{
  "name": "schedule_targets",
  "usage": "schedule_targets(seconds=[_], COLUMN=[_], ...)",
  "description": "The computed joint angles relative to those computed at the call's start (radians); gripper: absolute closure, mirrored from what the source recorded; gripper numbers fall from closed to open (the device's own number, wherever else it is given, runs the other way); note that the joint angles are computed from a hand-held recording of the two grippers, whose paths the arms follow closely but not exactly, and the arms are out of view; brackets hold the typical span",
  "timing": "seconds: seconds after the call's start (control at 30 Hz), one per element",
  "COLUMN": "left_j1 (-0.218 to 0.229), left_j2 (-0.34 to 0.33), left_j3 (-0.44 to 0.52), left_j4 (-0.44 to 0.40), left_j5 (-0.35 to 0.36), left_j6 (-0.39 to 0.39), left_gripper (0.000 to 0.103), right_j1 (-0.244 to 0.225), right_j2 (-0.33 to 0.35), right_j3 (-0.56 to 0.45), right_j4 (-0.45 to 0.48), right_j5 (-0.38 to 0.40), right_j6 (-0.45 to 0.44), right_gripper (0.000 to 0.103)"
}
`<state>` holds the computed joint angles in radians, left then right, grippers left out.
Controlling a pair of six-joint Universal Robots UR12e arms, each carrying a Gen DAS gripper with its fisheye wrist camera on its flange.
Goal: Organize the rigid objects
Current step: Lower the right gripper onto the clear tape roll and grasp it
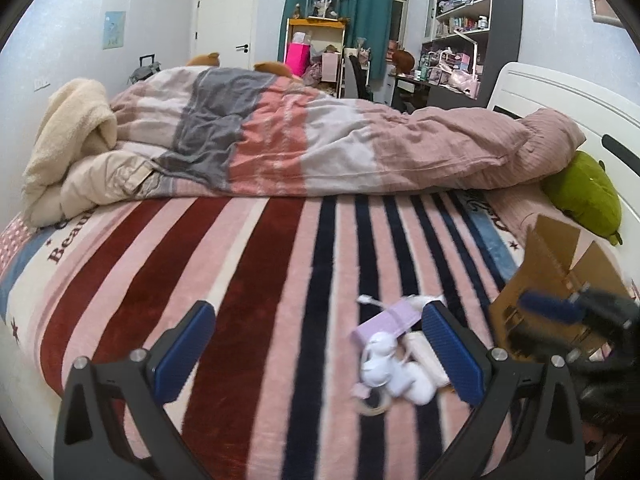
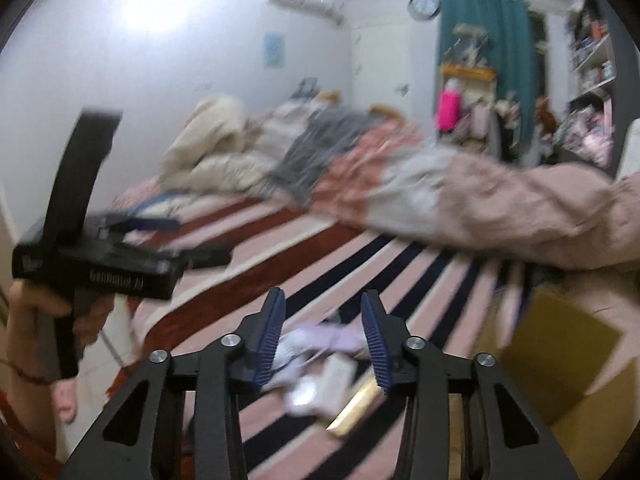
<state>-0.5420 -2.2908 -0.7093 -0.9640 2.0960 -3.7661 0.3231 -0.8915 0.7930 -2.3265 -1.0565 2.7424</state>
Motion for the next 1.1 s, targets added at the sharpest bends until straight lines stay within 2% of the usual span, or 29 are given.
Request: schedule_targets(seconds=[0.17,0.33,0.43,0.5,0.6,0.63,0.73,0.8,0.83,0.87,0.9,0.93,1.03,1.1], left_j1=[0.018,0.023,0.023,0.024,0.025,0.026,0.027,0.026,0.026,0.025,0.025,0.024,0.021,0.021], left_j2=[0.063,0.09,0.104,0.111,0.125,0.129,0.137,0.139,0.141,0.144,0.146,0.147,0.152,0.155], left_j3=[-0.155,-0.232,-0.262,-0.277,-0.306,-0.315,-0.33,-0.336,-0.34,-0.344,-0.347,-0.348,-0.354,-0.357], left_j4=[0.115,0.168,0.188,0.197,0.217,0.224,0.228,0.226,0.228,0.231,0.23,0.228,0.222,0.22], left_j5=[-0.054,-0.063,-0.057,-0.053,-0.05,-0.049,-0.048,-0.045,-0.046,-0.047,-0.047,-0.043,-0.029,-0.031], left_j6=[-0.007,-0.015,-0.027,-0.038,-0.061,-0.067,-0.079,-0.083,-0.085,-0.088,-0.09,-0.091,-0.09,-0.089], left_gripper=[0.001,0.001,0.001,0.001,0.001,0.001,0.001,0.001,0.001,0.001,0.001,0.001,0.001,0.001], right_j1=[0.034,0.04,0.055,0.058,0.064,0.07,0.074,0.074,0.072,0.076,0.076,0.083,0.083,0.077], right_j2=[0.057,0.109,0.136,0.143,0.173,0.18,0.178,0.174,0.174,0.164,0.163,0.155,0.144,0.144], right_j3=[-0.057,-0.129,-0.171,-0.182,-0.245,-0.259,-0.245,-0.228,-0.223,-0.193,-0.191,-0.17,-0.147,-0.145], right_j4=[0.238,0.359,0.418,0.434,0.536,0.566,0.548,0.528,0.524,0.479,0.475,0.438,0.41,0.423], right_j5=[-0.02,-0.022,-0.058,-0.061,-0.048,-0.082,-0.116,-0.116,-0.1,-0.117,-0.117,-0.149,-0.152,-0.131], right_j6=[-0.045,-0.082,-0.144,-0.161,-0.206,-0.203,-0.178,-0.148,-0.139,-0.136,-0.136,-0.135,-0.116,-0.103], right_gripper=[0.074,0.074,0.074,0.074,0.074,0.074,0.071,0.052,0.049,0.048,0.048,0.048,0.048,0.048])
